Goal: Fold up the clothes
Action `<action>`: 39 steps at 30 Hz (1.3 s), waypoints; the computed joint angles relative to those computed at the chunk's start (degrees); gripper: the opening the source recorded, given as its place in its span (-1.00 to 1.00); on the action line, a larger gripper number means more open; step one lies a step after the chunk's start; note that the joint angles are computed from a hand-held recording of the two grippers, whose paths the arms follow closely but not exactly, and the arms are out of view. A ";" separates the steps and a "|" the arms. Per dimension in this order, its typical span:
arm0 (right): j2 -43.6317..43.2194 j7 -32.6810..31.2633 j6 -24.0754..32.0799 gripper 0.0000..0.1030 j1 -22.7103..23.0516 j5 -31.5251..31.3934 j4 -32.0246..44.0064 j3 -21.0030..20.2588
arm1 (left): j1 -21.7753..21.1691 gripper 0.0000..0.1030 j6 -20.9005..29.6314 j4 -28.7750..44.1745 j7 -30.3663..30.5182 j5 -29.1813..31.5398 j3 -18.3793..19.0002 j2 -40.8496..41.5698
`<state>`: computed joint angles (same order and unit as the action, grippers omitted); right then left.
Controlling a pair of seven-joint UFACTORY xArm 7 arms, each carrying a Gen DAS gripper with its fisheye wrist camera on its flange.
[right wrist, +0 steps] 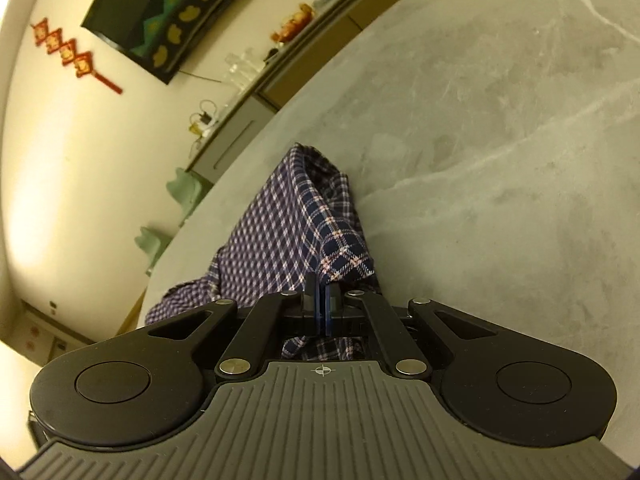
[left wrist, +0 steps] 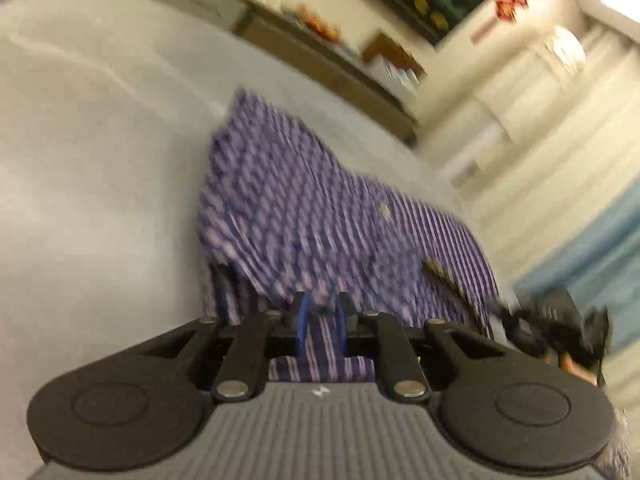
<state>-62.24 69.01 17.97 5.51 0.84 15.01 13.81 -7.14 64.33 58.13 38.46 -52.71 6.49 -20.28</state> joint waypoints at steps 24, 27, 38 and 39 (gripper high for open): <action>5.69 -7.58 1.75 -0.99 6.48 -0.23 3.58 -0.62 | -2.06 -0.69 -3.96 -2.11 2.48 4.76 -1.13 -1.78; 6.37 -11.68 3.38 -0.82 8.61 -0.60 5.98 -1.71 | -2.96 -0.68 -2.92 -1.37 4.98 3.07 0.12 -3.42; 22.10 -30.09 13.15 -0.59 -0.99 -13.10 27.05 -0.50 | -3.73 -0.48 -14.29 24.60 2.93 6.08 -7.03 18.19; 24.20 -31.62 13.80 -0.51 -1.18 -13.39 28.41 -0.67 | -3.66 -0.48 -15.91 26.12 0.29 10.15 -8.38 20.97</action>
